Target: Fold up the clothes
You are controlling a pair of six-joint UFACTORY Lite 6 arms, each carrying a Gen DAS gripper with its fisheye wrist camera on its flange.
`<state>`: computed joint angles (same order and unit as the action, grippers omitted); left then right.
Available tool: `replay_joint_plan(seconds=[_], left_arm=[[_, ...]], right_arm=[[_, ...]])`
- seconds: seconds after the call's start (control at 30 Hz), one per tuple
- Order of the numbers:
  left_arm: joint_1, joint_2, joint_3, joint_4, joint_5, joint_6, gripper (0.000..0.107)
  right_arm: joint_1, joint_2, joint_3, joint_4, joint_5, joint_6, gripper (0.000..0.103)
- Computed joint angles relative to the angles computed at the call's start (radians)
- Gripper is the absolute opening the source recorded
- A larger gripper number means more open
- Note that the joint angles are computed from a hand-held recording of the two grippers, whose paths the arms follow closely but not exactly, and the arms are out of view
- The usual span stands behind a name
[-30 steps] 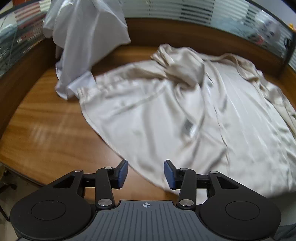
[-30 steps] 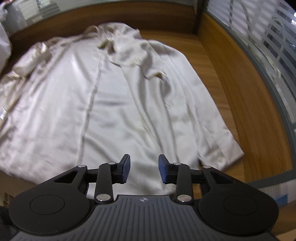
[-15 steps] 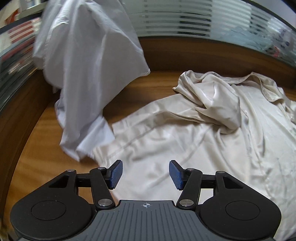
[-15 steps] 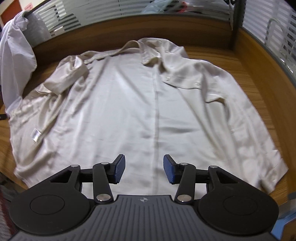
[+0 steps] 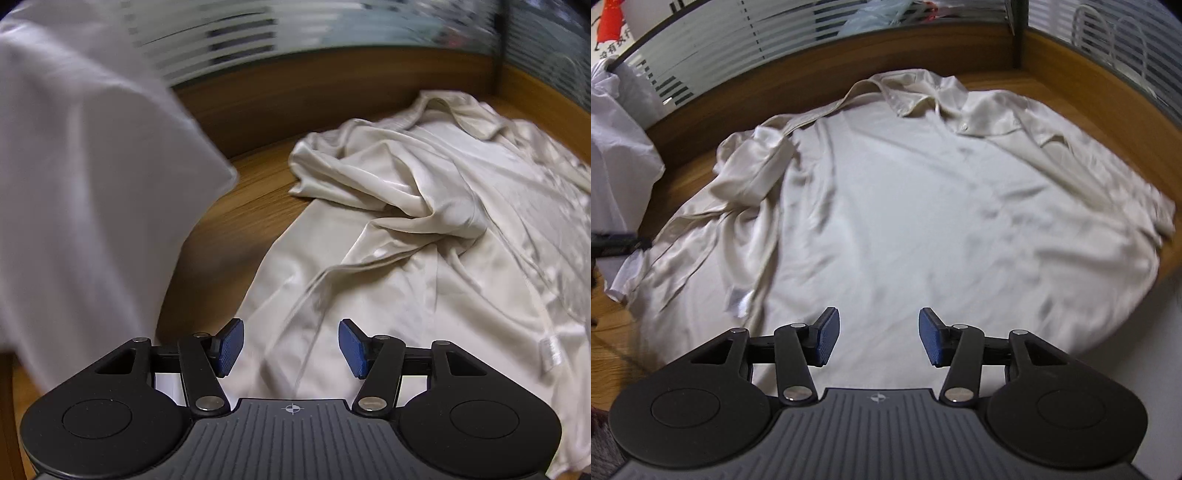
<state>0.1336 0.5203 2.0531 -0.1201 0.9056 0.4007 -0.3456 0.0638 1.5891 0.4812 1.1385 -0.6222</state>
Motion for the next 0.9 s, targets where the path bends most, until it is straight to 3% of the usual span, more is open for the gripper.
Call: replay_joint_plan(seconds=[0.2, 0.27, 0.3, 0.33, 0.37, 0.57, 0.67, 0.9], left_arm=[[0.019, 0.207, 0.204, -0.083, 0.049, 0.119, 0.055], [0.023, 0.215, 0.202, -0.117, 0.038, 0.131, 0.03], [0.024, 0.208, 0.188, -0.131, 0.025, 0.135, 0.025], [0.025, 0.204, 0.184, -0.138, 0.022, 0.136, 0.009], [0.03, 0.201, 0.187, -0.161, 0.031, 0.144, 0.006], [0.066, 0.095, 0.152, -0.368, 0.131, 0.225, 0.005], [0.056, 0.035, 0.122, -0.424, 0.184, 0.214, 0.005], [-0.013, -0.126, -0.036, -0.494, 0.223, 0.266, 0.005]], right_arm=[[0.121, -0.296, -0.243, -0.099, -0.046, 0.226, 0.055], [0.169, -0.371, -0.288, -0.144, -0.044, 0.314, 0.055], [0.193, -0.404, -0.303, -0.165, -0.042, 0.35, 0.055], [0.215, -0.431, -0.313, -0.189, -0.038, 0.385, 0.055], [0.233, -0.454, -0.318, -0.207, -0.032, 0.416, 0.055], [0.269, -0.474, -0.251, -0.184, 0.022, 0.505, 0.055], [0.34, -0.429, -0.216, -0.157, -0.002, 0.566, 0.055], [0.483, -0.137, -0.042, -0.004, -0.122, 0.668, 0.055]])
